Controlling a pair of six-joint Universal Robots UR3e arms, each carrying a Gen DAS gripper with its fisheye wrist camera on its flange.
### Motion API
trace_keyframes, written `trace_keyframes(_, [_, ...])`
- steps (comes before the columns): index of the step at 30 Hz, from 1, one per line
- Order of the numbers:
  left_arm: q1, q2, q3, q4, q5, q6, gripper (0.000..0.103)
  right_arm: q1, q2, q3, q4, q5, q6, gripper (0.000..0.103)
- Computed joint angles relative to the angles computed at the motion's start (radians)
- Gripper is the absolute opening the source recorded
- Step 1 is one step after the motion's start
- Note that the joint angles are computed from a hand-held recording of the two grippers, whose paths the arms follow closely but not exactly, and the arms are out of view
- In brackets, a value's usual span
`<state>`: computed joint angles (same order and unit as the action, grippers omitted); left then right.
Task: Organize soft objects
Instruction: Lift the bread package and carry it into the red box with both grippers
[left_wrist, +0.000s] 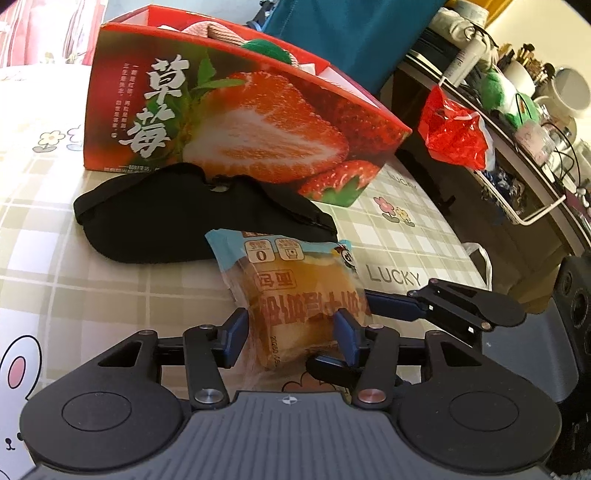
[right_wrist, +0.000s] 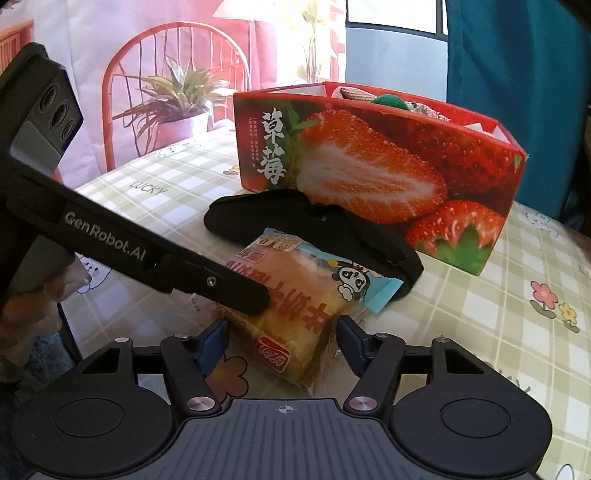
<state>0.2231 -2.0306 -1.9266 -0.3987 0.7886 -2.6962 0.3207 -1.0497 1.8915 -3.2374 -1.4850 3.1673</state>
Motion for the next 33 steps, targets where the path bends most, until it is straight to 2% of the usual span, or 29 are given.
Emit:
trace_keyframes(4, [0.004, 0.001, -0.001, -0.009, -0.001, 0.008, 0.053, 0.007, 0.005, -0.016, 0.016, -0.020, 0.007, 0.062])
trace_keyframes(6, [0.005, 0.001, 0.001, -0.013, -0.002, 0.009, 0.053, 0.010, 0.008, -0.020, 0.021, -0.034, 0.017, 0.066])
trace_keyframes(10, [0.008, 0.000, 0.001, -0.013, -0.002, 0.011, 0.053, -0.001, 0.010, -0.011, 0.011, -0.021, 0.038, 0.069])
trace_keyframes(18, [-0.010, 0.040, -0.017, 0.014, 0.015, 0.024, 0.050, -0.009, 0.001, -0.009, -0.004, 0.015, 0.034, 0.054])
trace_keyframes(25, [0.014, 0.096, -0.017, 0.033, -0.048, -0.001, 0.049, -0.004, -0.038, -0.022, -0.026, -0.012, 0.002, 0.053])
trace_keyframes(33, [0.015, 0.132, 0.090, 0.061, -0.076, -0.073, 0.049, -0.044, -0.073, -0.173, 0.064, 0.019, -0.073, 0.053])
